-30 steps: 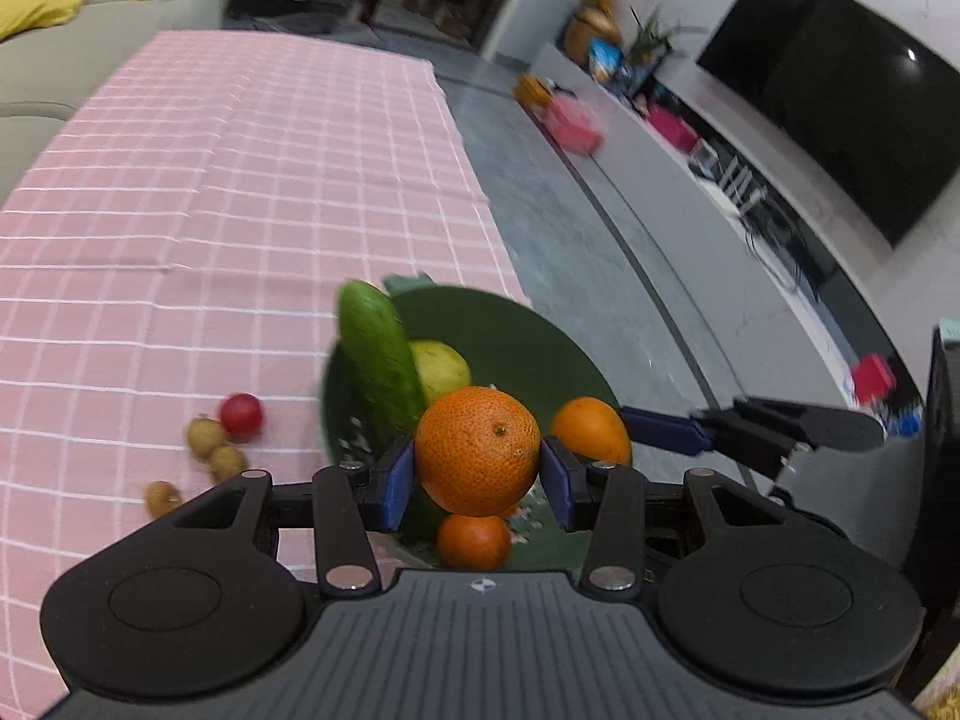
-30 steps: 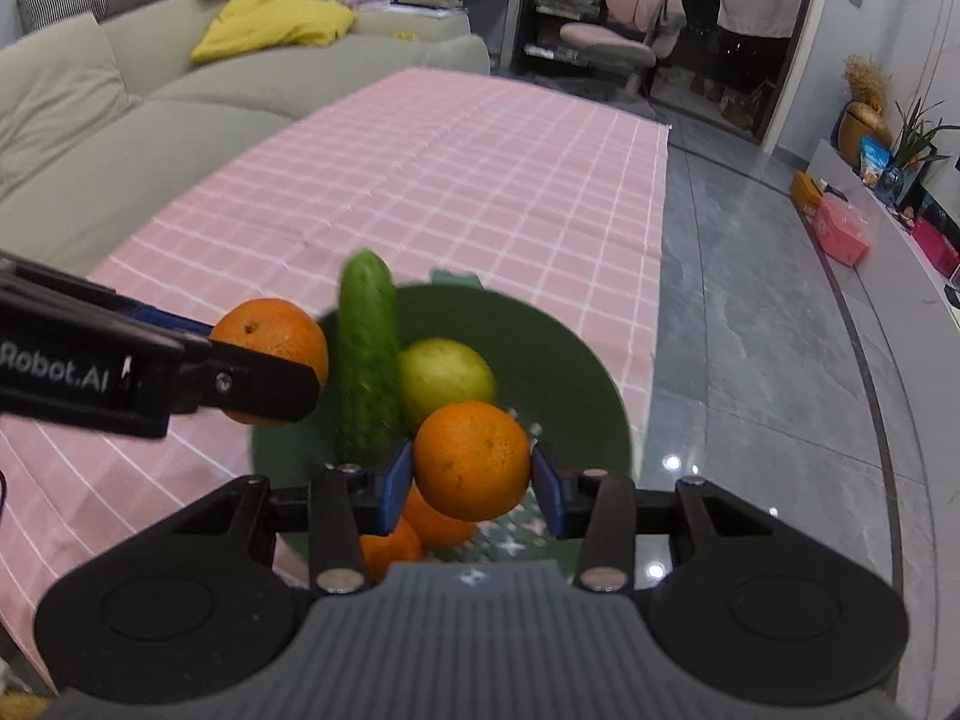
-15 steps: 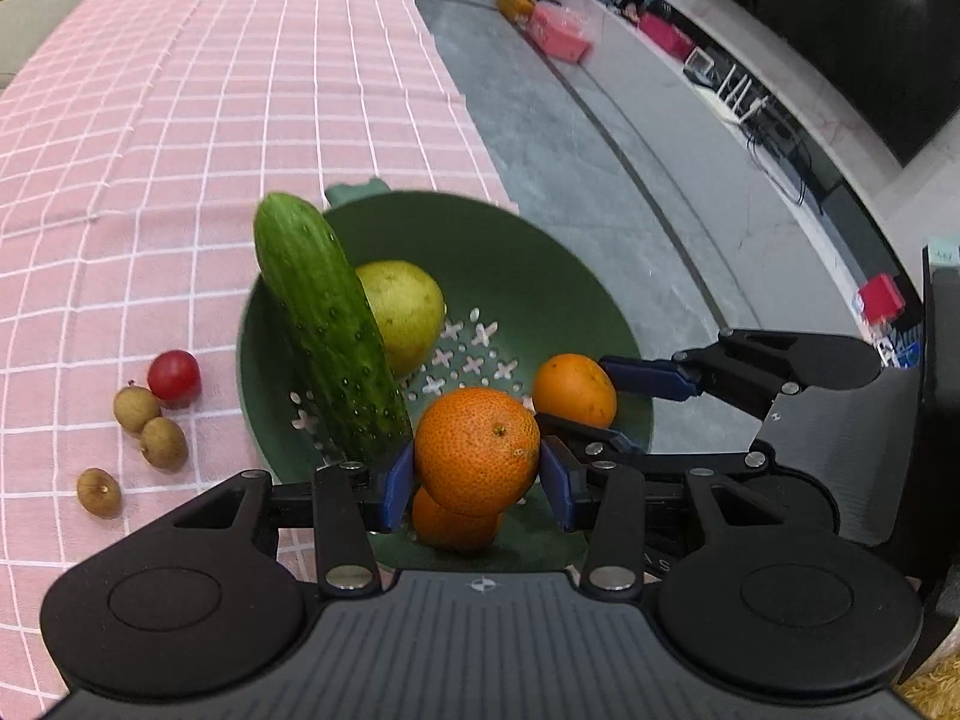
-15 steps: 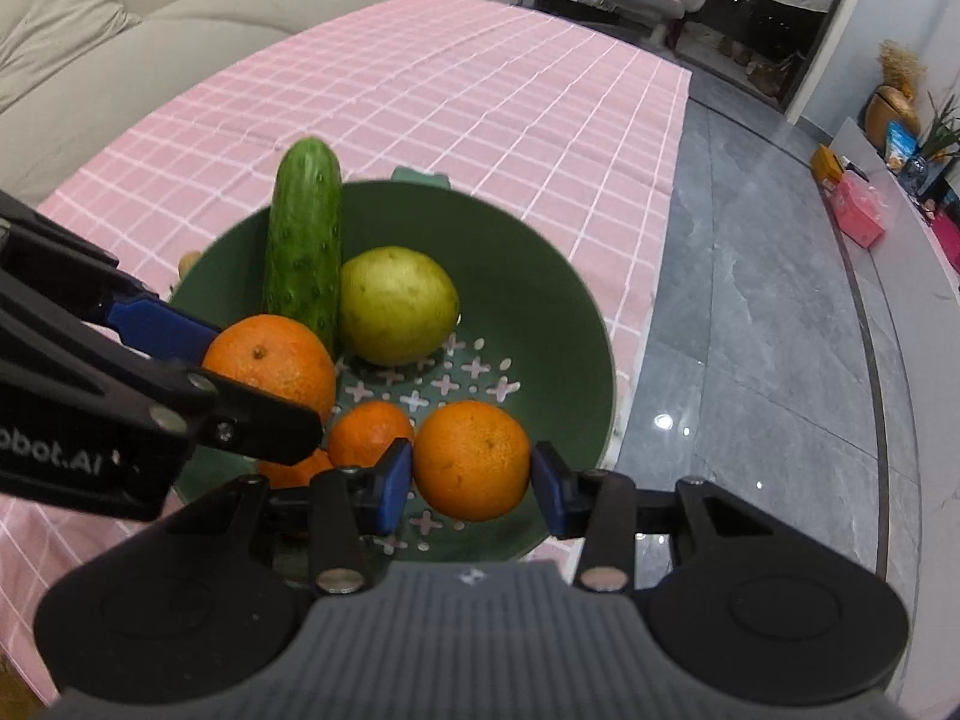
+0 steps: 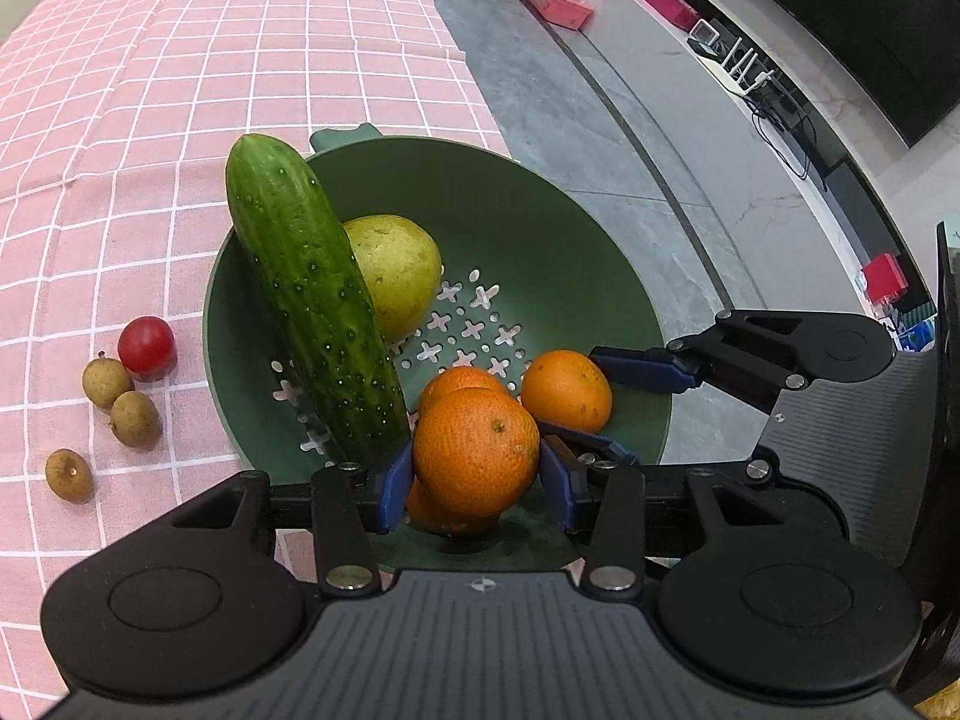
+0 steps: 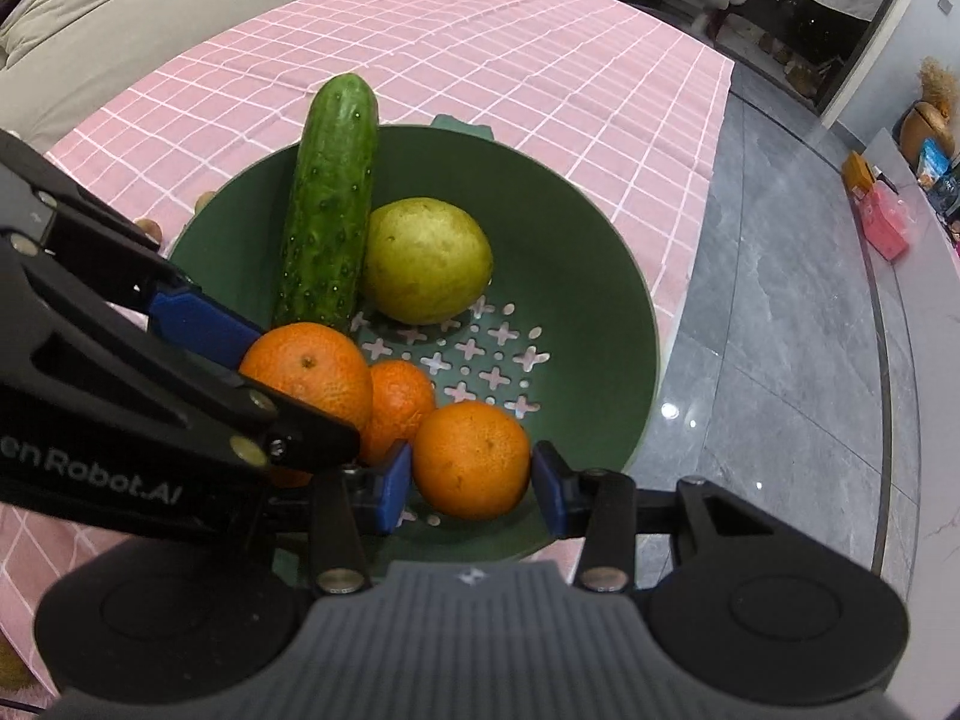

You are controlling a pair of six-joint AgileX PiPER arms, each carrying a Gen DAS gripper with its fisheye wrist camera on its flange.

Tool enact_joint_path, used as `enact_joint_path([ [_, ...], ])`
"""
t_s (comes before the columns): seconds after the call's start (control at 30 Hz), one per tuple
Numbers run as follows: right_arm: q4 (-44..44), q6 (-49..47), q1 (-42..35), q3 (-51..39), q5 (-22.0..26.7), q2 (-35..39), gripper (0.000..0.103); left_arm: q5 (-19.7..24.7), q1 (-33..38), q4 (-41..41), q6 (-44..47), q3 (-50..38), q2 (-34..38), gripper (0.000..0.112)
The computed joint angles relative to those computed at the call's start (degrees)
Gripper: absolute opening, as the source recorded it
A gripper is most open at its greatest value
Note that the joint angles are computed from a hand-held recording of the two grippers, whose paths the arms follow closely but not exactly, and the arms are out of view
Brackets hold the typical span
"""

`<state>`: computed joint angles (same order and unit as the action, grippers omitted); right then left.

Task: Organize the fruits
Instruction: 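Carry both oranges over the green colander and open both tools to drop them, then move both tools back to the longans on the cloth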

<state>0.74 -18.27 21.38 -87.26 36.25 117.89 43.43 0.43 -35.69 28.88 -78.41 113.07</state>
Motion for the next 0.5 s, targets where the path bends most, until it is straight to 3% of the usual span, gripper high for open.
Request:
enact_joint_path([
  [0.1,-0.2,-0.1,0.1,-1.0,1.4,0.1,0.044,-0.7,0.2,-1.4,1.5,0.8,-0.8,0.056],
  [0.17,-0.5,0.0,0.3,-1.2,1.6,-0.3,0.052,-0.6,0.4,-2.0,1.6,1.0,-1.2,0.060],
  [0.33,-3.4,2.9,0.8,-1.1,1.7,-1.6,0.054,-1.0,1.1,-3.1,2.4,2.0,-3.7,0.063],
  [0.5,-9.3,10.2,2.1,0.5,0.9,-4.8,0.063,-2.1,2.6,-6.3,5.4,4.8,-7.6,0.065],
])
